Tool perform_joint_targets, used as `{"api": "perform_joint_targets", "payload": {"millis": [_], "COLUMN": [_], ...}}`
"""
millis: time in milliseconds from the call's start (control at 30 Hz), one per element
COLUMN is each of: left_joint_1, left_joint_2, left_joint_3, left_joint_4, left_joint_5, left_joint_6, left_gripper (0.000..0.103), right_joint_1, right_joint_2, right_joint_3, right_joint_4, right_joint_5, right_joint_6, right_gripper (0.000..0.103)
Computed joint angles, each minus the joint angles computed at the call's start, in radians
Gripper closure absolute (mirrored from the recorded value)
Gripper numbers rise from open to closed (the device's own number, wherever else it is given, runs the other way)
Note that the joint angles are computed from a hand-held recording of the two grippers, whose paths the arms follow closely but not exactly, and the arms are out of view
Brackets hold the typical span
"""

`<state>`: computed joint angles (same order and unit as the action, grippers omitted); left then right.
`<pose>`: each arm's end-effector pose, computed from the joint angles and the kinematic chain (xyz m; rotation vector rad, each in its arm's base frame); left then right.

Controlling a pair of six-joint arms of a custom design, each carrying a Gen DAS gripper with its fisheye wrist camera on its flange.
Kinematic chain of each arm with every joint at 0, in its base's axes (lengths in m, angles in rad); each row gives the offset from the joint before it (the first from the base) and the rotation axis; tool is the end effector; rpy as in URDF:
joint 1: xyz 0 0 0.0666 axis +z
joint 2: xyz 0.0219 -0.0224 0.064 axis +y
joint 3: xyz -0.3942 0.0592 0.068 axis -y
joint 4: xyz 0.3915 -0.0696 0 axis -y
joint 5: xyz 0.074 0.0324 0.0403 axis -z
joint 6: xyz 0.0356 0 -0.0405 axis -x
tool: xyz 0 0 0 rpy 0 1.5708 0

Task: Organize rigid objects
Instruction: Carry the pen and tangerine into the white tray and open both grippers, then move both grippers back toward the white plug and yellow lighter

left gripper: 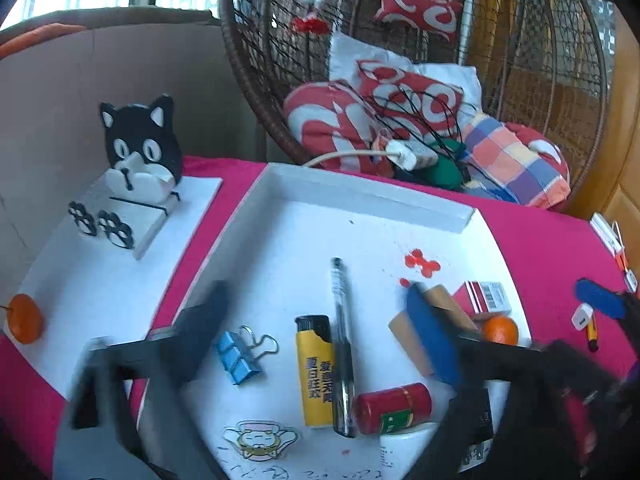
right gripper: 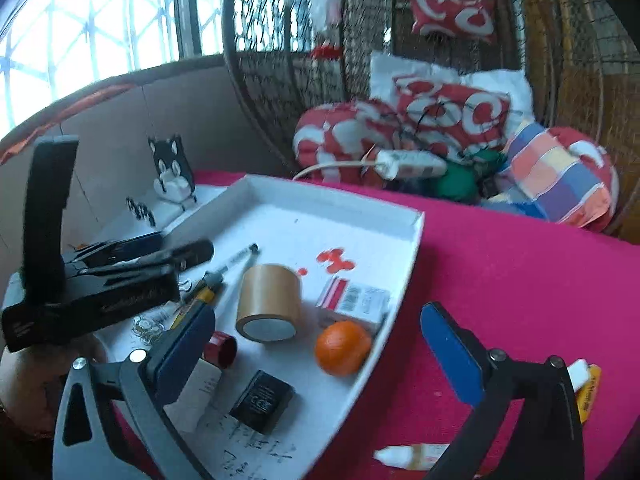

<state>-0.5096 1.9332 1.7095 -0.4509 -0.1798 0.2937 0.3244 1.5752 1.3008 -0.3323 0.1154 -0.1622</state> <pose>0.6070 -0.3324 0.3200 0.1449 2.2383 -0.2352 0.5305 0.1737 0.3559 -0.1107 2.1741 0.1523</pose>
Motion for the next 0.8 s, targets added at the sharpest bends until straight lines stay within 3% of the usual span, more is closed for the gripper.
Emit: {"api": "perform_joint_targets", "payload": {"millis": [267, 433, 633, 700, 800], "left_joint_1": [-0.02, -0.06, -0.147, -0.17, -0.194], "left_joint_2": [-0.079, -0.119, -0.104, -0.091, -0.052], "left_joint_3": [-0.085, -0.111, -0.061, -0.041, 0.018], "left_joint_4": [0.083, 0.158, 0.092, 0.055, -0.072], "left_joint_5": [-0.066, -0.002, 0.163, 0.209, 0.338], "left_joint_6": [-0.021, -0.08, -0.228, -0.263, -0.342], "left_gripper": [0.0, 0.0, 0.0, 0.0, 0.0], "right_joint_1": [-0.13, -0.238, -0.351, -0.344, -0.33], "right_joint_2": [-0.219, -0.327, -0.314, -0.278, -0.244], "right_joint_3": [-0.188, -0.275, -0.303, -0.289, -0.272], "right_joint_4": [0.077, 0.063, -0.023, -0.064, -0.102], "right_joint_5": [0.124, 0.188, 0.052, 0.073, 0.099], "right_joint_6": [-0.078, -0.104, -0.184, -0.156, -0.112], "right_gripper": [0.0, 0.0, 0.0, 0.0, 0.0]}}
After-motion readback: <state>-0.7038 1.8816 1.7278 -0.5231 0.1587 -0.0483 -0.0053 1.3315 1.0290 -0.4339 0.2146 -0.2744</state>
